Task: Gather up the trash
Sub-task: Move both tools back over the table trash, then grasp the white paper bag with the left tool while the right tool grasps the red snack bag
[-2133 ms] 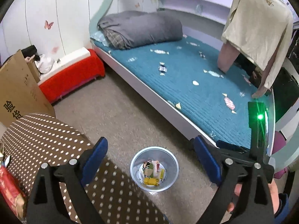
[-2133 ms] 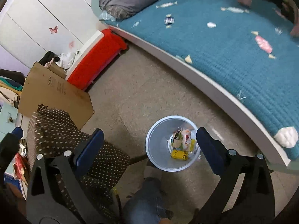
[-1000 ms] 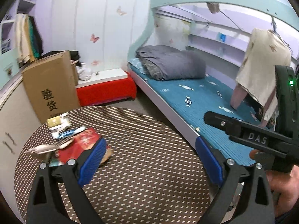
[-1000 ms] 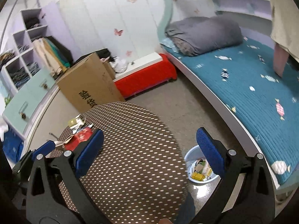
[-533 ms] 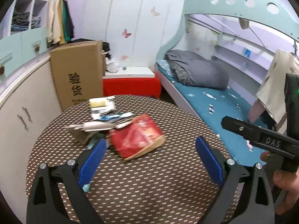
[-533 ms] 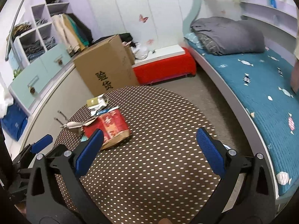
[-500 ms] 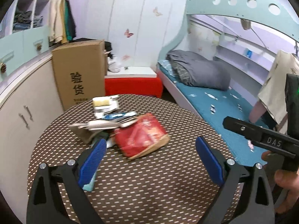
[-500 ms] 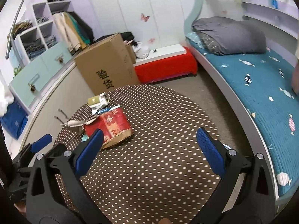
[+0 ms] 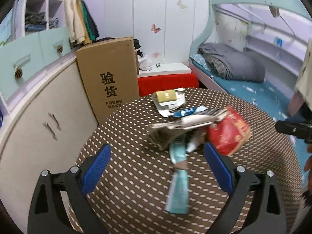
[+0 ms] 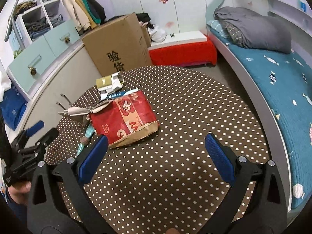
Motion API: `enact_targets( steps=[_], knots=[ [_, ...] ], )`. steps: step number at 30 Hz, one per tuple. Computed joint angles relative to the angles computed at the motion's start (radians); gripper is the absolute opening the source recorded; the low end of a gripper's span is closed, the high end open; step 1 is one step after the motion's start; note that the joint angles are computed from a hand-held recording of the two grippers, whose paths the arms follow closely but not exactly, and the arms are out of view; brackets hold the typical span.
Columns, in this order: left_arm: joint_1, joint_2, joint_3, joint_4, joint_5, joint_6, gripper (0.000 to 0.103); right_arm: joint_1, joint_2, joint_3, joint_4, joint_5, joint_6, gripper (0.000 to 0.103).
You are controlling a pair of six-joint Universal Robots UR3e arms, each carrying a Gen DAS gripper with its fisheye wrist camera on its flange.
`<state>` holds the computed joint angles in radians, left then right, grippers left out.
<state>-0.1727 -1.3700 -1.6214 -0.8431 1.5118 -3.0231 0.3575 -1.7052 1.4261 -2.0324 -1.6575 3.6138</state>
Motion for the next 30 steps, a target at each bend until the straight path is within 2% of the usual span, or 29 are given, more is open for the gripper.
enact_targets(
  steps=[4, 8, 11, 15, 17, 18, 19, 20, 22, 25, 30],
  knots=[
    [0.008, -0.078, 0.014, 0.067, -0.007, 0.138, 0.094, 0.016, 0.081, -0.043, -0.002, 0.004, -0.012, 0.097],
    [-0.028, -0.176, 0.043, 0.142, 0.035, 0.264, 0.094, 0.033, 0.167, -0.110, 0.007, 0.025, -0.062, 0.097],
    [-0.031, -0.211, 0.060, 0.176, -0.004, 0.348, 0.094, 0.056, 0.248, -0.186, 0.015, 0.020, -0.114, 0.097],
    [-0.044, -0.246, 0.090, 0.185, -0.043, 0.410, 0.094, 0.080, 0.351, -0.302, 0.057, 0.009, -0.184, 0.097],
    [-0.033, -0.259, 0.122, 0.144, -0.100, 0.415, 0.081, 0.085, 0.383, -0.336, 0.073, -0.006, -0.197, 0.097],
    [-0.032, -0.272, 0.150, 0.110, -0.115, 0.411, 0.063, 0.081, 0.385, -0.336, 0.071, -0.004, -0.193, 0.097],
    [-0.029, -0.283, 0.171, 0.081, -0.127, 0.407, 0.050, 0.071, 0.375, -0.319, 0.059, 0.013, -0.185, 0.097],
    [-0.030, -0.289, 0.179, 0.073, -0.131, 0.402, 0.046, 0.065, 0.361, -0.301, 0.050, 0.021, -0.182, 0.097],
    [-0.014, -0.285, 0.176, 0.054, -0.173, 0.396, 0.026, 0.065, 0.345, -0.280, 0.046, 0.019, -0.180, 0.097],
    [-0.009, -0.261, 0.142, 0.084, -0.173, 0.328, 0.019, 0.080, 0.315, -0.241, 0.038, 0.001, -0.162, 0.097],
    [0.033, -0.170, 0.063, 0.098, -0.190, 0.222, 0.014, 0.177, 0.345, -0.260, 0.006, -0.107, -0.109, 0.097]
  ],
)
